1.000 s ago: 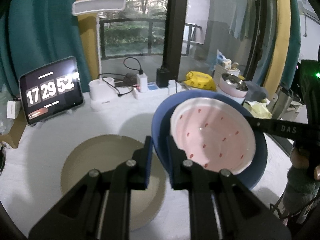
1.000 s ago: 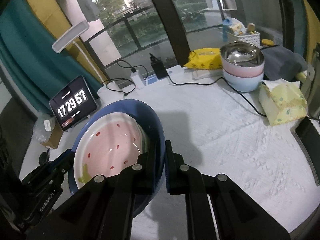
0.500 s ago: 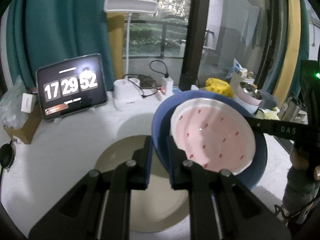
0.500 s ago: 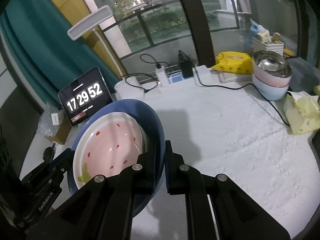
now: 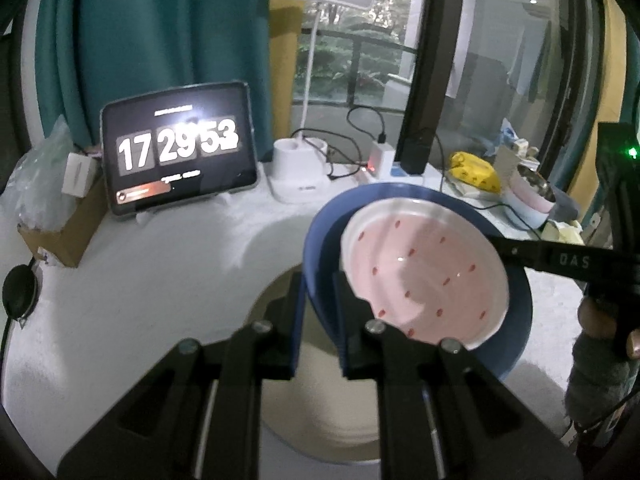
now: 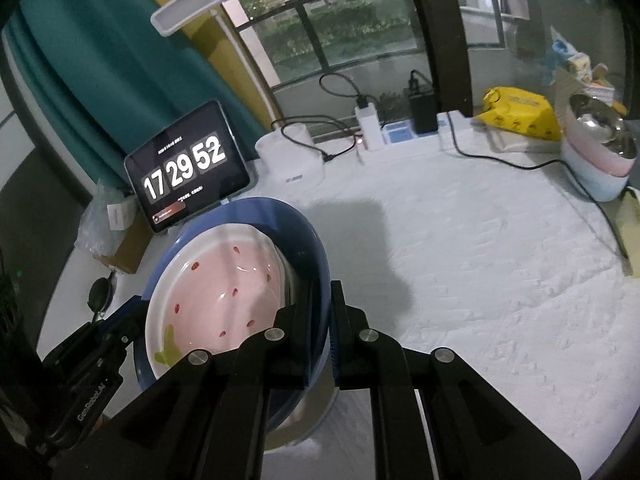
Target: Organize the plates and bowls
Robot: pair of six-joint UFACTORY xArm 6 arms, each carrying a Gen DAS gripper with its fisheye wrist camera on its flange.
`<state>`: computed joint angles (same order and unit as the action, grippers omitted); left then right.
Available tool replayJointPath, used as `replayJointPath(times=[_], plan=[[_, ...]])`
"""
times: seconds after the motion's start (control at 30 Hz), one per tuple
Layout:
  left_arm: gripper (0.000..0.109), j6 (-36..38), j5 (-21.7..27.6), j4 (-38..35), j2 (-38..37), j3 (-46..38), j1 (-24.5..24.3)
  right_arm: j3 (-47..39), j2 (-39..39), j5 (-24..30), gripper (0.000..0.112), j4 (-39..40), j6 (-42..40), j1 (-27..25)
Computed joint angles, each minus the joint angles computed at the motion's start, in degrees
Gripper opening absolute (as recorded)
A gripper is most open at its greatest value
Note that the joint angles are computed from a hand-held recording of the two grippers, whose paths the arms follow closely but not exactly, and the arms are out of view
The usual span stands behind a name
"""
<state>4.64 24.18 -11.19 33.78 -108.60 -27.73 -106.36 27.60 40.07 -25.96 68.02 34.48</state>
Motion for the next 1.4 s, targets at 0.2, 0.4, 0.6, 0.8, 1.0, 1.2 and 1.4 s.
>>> replayJointPath(times=[0.2,0.4,0.6,0.8,1.0,1.2,1.4], plan=[[0.013,-1.29,2.07,1.19,1.89,-2.15,0.81,-3.55,3.49,0.69,0.009,4.05,-2.82,-0.26],[0.013,-0.88,1.18,1.68,1.80,-1.81,0.51,-4.46,4.73,1.51,0.010,5.77,-3.74,-0.69],[0.017,-5.55,-1.98,10.29,1.27,0.34,0.18,-6.37,5.82,3.76,0.011,3.08,-3.73,-0.13],[0.020,-11.53,-3.51,17.68,0.64,1.80,0.10,-4.04,4.13,4.45,0.025,1.16,-1.80,-0.22],[0.047,-17.61,-3.17,20.61,-0.79,3.55,0.71,-1.71,1.68,6.00,0.035,-2.82,0.21,0.59],[0.049,-22.11,-4.77,23.92,-3.97,7.61,1.05,1.26,-1.15,6.62,0.041,-5.75,1.69,1.51],[0.052,-27.38,-6.73,28.19,-7.43,11.75,0.85,4.58,-4.57,8.38,0.041,-10.40,4.32,2.97]])
